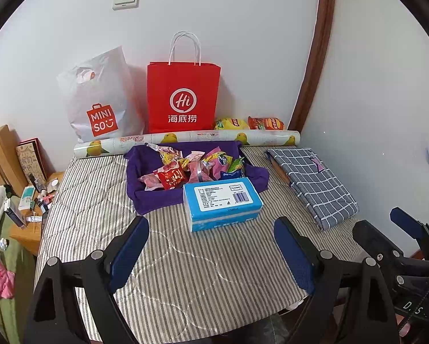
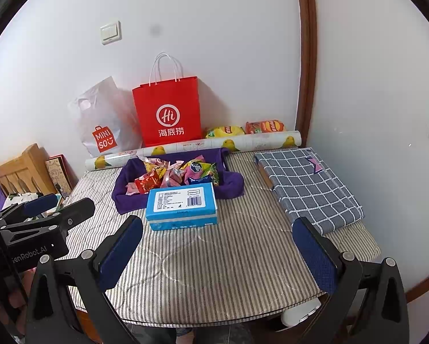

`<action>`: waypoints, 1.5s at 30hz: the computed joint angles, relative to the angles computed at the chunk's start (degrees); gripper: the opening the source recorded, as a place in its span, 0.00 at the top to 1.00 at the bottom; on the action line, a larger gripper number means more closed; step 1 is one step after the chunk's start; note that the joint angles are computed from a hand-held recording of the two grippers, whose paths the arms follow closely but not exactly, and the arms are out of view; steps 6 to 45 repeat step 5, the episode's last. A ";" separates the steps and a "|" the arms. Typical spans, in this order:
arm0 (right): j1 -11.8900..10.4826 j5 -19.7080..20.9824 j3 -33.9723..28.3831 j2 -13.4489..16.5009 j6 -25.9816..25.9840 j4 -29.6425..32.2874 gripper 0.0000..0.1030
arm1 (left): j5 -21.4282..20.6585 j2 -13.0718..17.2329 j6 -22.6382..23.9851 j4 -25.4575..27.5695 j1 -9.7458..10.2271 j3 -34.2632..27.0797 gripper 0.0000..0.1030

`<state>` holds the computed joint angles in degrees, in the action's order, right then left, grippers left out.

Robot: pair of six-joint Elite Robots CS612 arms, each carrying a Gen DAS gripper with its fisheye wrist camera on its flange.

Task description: Organize snacks

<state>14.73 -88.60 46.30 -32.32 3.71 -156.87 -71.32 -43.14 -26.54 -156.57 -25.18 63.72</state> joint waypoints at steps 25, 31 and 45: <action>-0.04 0.16 0.10 -0.04 0.06 -0.03 0.00 | 0.25 0.00 0.21 0.03 -0.09 0.00 0.14; -0.04 0.16 0.10 -0.04 0.06 -0.03 0.00 | 0.25 0.00 0.21 0.03 -0.09 0.00 0.14; -0.04 0.16 0.10 -0.04 0.06 -0.03 0.00 | 0.25 0.00 0.21 0.03 -0.09 0.00 0.14</action>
